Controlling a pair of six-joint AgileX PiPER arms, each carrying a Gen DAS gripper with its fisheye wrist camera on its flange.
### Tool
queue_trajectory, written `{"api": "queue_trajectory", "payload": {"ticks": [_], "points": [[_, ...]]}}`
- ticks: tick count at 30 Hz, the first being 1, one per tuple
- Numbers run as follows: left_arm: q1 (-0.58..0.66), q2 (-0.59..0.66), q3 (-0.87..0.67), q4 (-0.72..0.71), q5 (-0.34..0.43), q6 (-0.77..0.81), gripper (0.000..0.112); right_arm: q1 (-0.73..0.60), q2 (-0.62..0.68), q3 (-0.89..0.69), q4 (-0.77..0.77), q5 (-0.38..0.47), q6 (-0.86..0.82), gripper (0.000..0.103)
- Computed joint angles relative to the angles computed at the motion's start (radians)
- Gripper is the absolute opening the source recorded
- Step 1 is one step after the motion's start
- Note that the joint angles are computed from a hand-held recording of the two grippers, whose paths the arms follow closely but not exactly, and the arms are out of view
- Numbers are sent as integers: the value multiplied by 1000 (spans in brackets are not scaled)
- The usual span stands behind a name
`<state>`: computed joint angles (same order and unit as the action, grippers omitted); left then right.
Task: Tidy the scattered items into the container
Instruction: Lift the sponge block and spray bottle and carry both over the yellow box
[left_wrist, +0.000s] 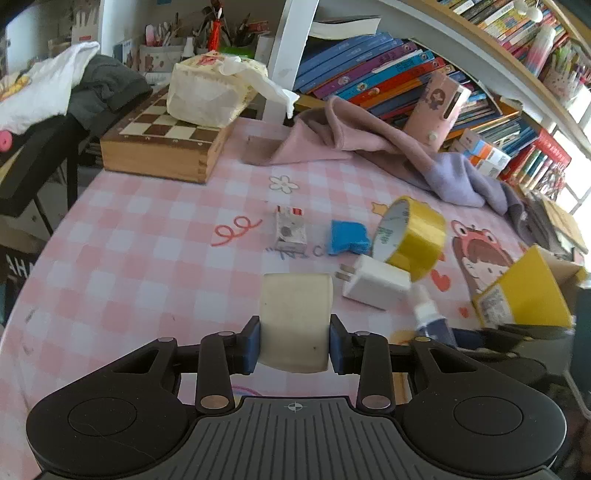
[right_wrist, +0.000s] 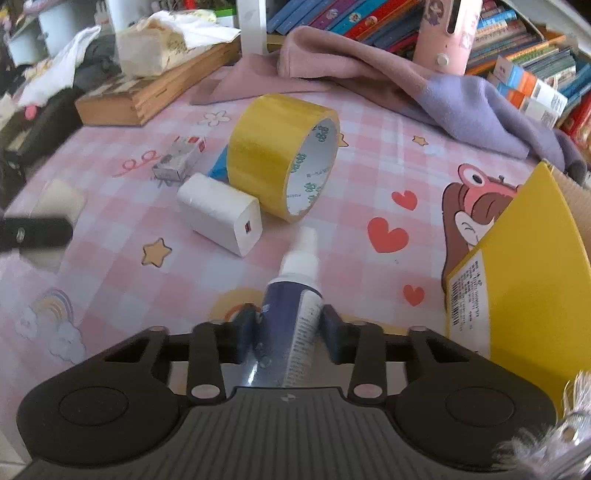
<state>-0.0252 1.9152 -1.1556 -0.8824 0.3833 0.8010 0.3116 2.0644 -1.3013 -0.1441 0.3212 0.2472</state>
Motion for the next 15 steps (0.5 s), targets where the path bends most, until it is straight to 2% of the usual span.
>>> {"api": "queue_trajectory", "payload": {"ticks": [9,15], "points": [[8,-112,119,-164,3,156,34,-4,-80,75,145,-32,-140,31],[22,-190,209,-275,8,270,33,13,-173,162,153,-86,-158,31]]}}
